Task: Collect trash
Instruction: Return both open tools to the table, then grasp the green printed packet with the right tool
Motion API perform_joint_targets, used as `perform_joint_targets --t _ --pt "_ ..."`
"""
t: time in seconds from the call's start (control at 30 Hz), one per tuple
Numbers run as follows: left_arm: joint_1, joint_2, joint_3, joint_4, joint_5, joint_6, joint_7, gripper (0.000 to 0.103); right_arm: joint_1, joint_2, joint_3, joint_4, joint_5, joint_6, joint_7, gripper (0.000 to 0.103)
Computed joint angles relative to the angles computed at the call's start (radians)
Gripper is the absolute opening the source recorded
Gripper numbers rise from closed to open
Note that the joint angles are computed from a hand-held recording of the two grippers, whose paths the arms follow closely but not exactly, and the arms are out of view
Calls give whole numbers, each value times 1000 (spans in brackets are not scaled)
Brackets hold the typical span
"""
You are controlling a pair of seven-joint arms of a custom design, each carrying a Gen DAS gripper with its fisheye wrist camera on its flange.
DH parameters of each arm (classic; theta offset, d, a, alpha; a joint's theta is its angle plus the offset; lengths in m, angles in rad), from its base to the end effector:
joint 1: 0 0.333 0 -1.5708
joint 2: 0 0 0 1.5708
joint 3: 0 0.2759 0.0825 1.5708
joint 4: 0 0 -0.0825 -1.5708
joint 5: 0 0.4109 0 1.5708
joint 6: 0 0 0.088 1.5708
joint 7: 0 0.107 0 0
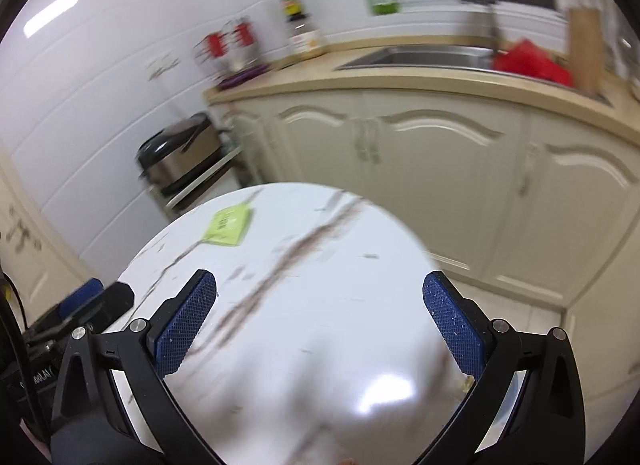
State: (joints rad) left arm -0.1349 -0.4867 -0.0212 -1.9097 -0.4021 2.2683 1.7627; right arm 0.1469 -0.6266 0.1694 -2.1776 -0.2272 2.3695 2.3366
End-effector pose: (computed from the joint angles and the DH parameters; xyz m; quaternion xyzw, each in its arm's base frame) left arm 0.4686 -0.0869 0.7542 -0.5571 0.7019 -0.4141 0.1595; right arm 0.4276 0.1585 0.6824 -0.5235 0.7428 -0.2450 0.3380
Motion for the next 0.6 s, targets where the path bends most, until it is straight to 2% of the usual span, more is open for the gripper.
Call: perform_joint_targets --t 0.1,0.27,0.4,0.6 --pt "33 -16 24 -20 11 3 -19 102 16 133 26 108 -14 -1 -18 103" --pt "76 3 48 -20 27 1 -46 102 62 352 32 295 -52 -34 -49 103" --pt "106 85 49 40 39 -12 -73 102 109 513 4 440 -77 -73 -84 103" --pt "136 239 16 182 63 -35 -114 102 168 738 -60 656 -65 -127 -131 103"
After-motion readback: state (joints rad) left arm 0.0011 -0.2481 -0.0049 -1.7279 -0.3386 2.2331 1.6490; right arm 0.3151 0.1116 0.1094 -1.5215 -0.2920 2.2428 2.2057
